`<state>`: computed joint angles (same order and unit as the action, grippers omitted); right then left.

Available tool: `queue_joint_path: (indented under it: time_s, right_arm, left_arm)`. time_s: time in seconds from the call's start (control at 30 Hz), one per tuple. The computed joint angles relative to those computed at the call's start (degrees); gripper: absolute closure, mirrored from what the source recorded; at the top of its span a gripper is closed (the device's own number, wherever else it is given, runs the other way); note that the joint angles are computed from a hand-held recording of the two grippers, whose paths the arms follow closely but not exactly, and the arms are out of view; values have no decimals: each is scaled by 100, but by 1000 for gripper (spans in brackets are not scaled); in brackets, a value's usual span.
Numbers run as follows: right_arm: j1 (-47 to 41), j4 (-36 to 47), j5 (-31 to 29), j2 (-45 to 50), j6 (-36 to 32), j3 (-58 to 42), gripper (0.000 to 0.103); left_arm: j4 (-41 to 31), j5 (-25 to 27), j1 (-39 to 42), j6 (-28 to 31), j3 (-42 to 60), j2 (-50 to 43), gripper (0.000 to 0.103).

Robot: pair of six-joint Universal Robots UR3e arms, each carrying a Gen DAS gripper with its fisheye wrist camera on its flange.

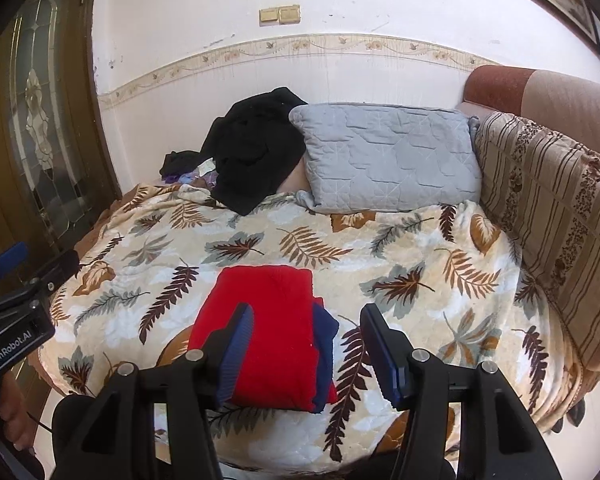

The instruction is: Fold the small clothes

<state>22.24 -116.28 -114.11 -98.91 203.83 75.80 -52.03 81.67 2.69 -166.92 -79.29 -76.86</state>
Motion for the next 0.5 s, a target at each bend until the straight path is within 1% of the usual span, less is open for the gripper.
queue_joint_path:
  time_s: [0.33, 0.5]
  right_arm:
    - [149, 178, -86, 74, 140, -160, 43]
    - [273, 244, -273, 150, 156, -258, 43]
  left_arm:
    - [-39, -20, 22, 27, 60, 55, 12]
    - [-61, -30, 28, 23, 90, 57, 12]
